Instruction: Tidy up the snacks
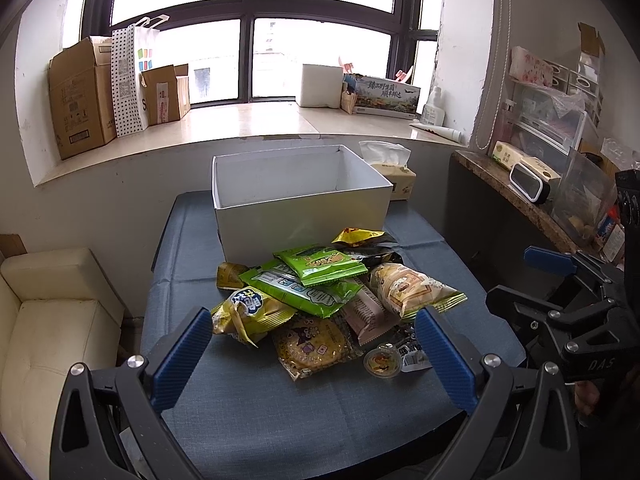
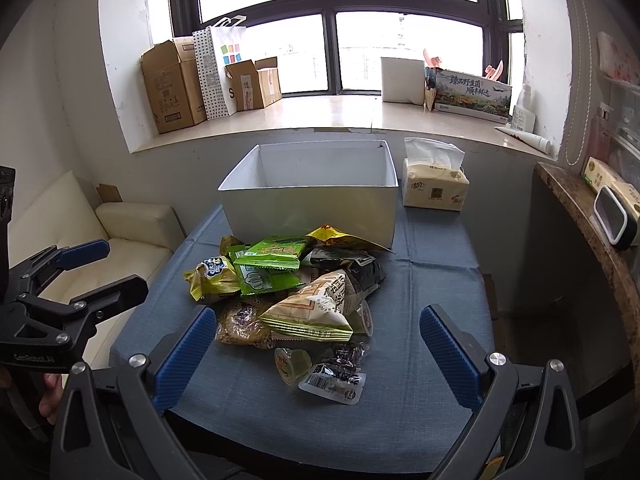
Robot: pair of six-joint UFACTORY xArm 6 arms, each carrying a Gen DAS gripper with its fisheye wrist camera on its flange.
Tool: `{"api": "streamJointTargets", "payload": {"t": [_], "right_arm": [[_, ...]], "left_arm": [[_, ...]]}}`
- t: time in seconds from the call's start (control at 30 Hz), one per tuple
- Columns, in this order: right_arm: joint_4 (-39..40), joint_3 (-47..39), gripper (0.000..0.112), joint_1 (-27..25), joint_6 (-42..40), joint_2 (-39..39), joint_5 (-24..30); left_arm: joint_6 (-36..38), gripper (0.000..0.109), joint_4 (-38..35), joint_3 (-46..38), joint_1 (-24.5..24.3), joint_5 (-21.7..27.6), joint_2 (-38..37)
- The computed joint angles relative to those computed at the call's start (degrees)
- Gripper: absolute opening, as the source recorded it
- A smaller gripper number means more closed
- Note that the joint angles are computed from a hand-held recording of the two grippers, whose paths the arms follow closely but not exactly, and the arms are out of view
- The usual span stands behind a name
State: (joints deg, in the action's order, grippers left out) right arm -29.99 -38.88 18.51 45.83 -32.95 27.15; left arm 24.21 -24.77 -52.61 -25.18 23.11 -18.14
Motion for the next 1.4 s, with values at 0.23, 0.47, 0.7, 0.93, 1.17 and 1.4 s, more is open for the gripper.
{"api": "streamJointTargets", "payload": {"t": [0.23, 0.47, 0.7, 0.93, 1.17, 1.4], "right_arm": [[1.3, 0.1, 0.103, -0.2, -0.6, 0.2, -0.3], [1.7, 0.2, 0.103, -0.3, -0.8, 0.2, -0.7], [3.8, -0.9, 0.103, -4.5, -6.0, 3.8, -4.3], [7.5, -12.3, 0.103, -10.5, -20.4, 20.3, -6.0], [27.6, -23.1, 0.101, -10.8, -44.7, 35.0, -6.6], [26.9, -31.6, 0.073, -10.4, -47.1, 43.6, -0.9]], "left_arm": [[0.9, 0.103, -0.9, 0.2, -0.1, 0.1, -0.1], [1.0, 0.103, -0.8, 0.1, -0.1, 0.2, 0.0], [0.8, 0.103, -0.7, 0.2, 0.0, 0.3, 0.2], [0.2, 0.103, -0.2, 0.0, 0.1, 0.5, 1.0], [0.0, 0.103, 0.1, 0.1, 0.3, 0.5, 1.4], [0.1, 0.103, -0.2, 0.1, 0.7, 0.6, 1.6]]}}
